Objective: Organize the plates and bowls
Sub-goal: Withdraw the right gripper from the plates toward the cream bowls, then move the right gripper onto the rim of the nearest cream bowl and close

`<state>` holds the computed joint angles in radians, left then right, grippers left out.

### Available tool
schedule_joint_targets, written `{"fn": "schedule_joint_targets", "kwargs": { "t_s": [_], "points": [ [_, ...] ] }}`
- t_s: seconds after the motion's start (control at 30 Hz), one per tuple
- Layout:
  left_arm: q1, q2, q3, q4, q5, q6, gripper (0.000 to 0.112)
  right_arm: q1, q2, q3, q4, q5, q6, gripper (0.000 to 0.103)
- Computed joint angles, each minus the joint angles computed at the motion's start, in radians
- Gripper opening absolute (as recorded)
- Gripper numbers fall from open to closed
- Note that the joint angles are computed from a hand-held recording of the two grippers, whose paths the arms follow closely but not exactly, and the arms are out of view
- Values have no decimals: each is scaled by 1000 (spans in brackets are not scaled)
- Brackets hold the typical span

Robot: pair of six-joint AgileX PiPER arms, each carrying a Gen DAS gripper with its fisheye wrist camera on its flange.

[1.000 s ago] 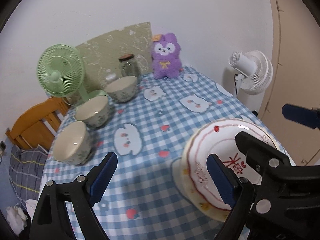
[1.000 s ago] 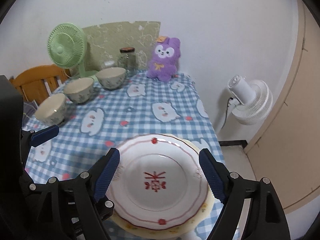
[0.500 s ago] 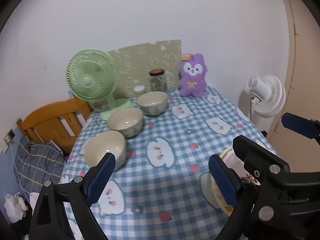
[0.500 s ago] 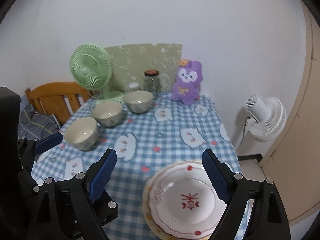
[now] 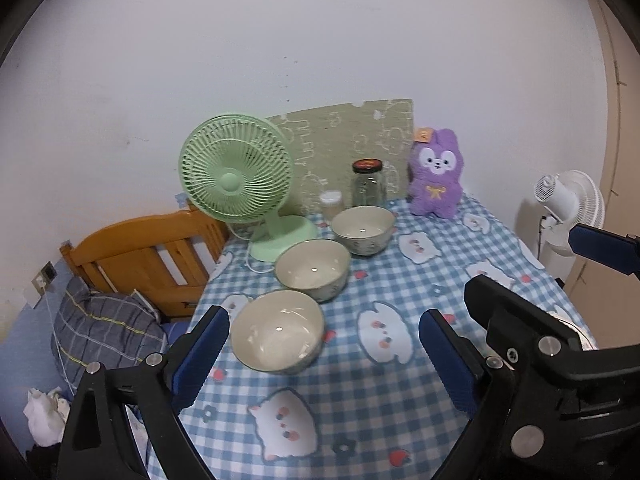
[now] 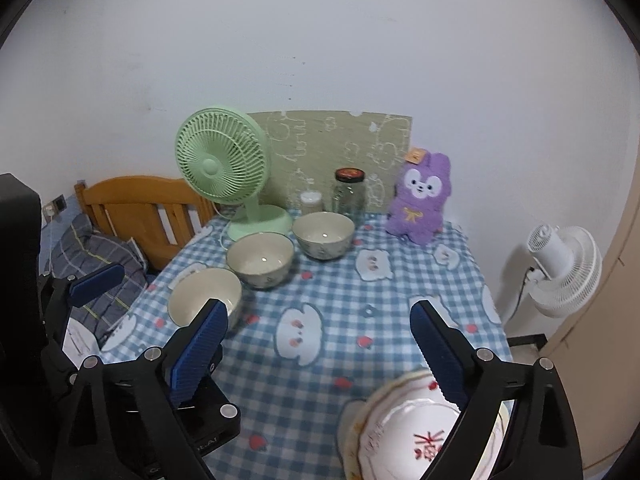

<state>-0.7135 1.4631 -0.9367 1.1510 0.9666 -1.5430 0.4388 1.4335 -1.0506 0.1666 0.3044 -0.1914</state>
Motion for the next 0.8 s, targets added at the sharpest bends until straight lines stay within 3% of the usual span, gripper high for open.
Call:
{"fn": "schedule_joint_targets", "kwargs": {
  "t_s": [0.33,0.8],
  "points": [
    [226,9,-1,-5,-130,102,97,85,195,-198,-88,25,131,97],
    [560,126,-12,-107,-430,299,96,166,551,-579,-149,211,251,97]
  ]
}}
